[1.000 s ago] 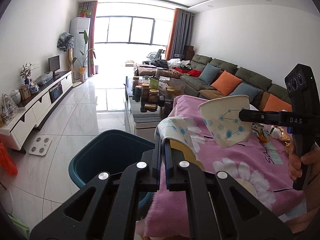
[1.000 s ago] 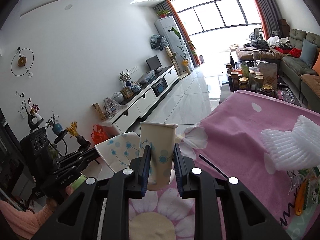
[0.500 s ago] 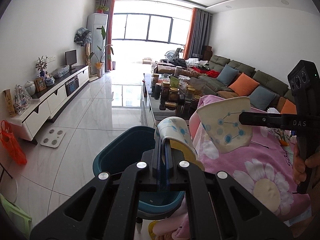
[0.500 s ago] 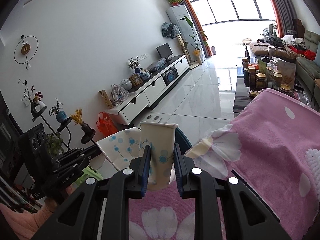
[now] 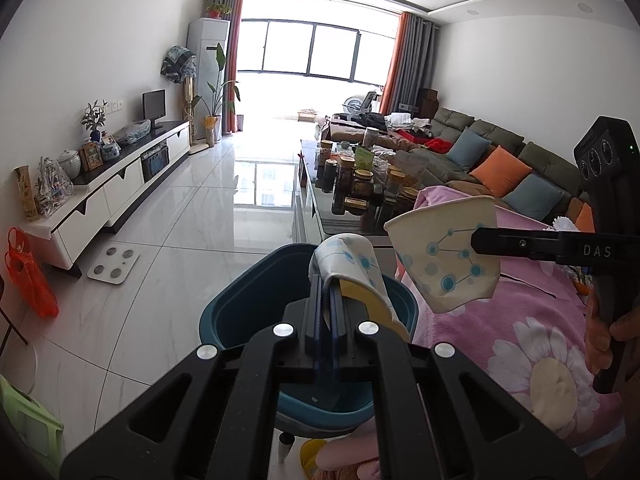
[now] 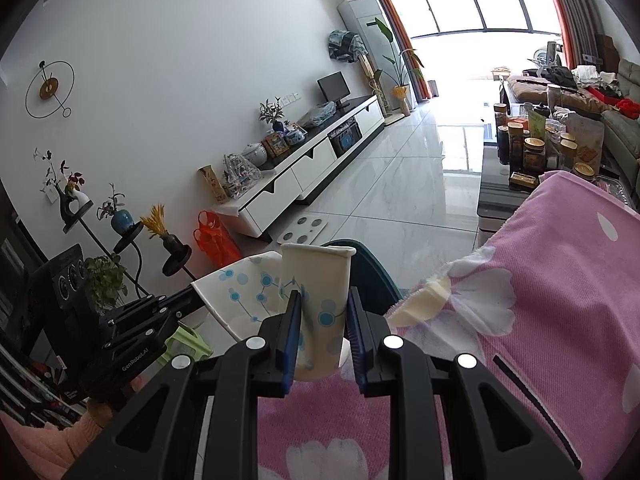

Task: Collect trash
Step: 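Carry both held paper cups over the teal bin beside the table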

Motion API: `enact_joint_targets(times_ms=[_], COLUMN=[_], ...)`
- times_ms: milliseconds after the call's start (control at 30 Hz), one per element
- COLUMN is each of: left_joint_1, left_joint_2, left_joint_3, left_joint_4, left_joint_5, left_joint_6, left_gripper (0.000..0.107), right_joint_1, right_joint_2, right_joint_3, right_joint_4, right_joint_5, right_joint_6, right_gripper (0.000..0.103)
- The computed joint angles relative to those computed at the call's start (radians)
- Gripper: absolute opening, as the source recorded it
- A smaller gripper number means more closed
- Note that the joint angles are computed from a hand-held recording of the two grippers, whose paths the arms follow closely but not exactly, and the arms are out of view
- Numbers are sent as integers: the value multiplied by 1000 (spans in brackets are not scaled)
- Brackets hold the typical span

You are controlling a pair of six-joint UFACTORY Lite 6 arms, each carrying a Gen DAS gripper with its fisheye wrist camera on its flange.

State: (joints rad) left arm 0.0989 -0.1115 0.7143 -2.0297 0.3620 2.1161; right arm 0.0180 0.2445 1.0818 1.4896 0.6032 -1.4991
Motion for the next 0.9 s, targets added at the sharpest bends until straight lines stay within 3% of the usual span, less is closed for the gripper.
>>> enact_joint_targets(times_ms=[367,900], left_joint_1=[-93,-116], left_joint_2=[54,148], left_joint_3=[24,66], left_joint_4=[-257,-431], left_joint_5=[-67,-73], left_joint_6=[190,342], left_gripper=[4,4], right_joint_1=[37,83], right_joint_2=[61,147], right_joint_3=[49,138], right_joint_4=[-15,-84], right_joint_5=[-17,-54], right_joint_6=[29,115], right_gripper=[21,21])
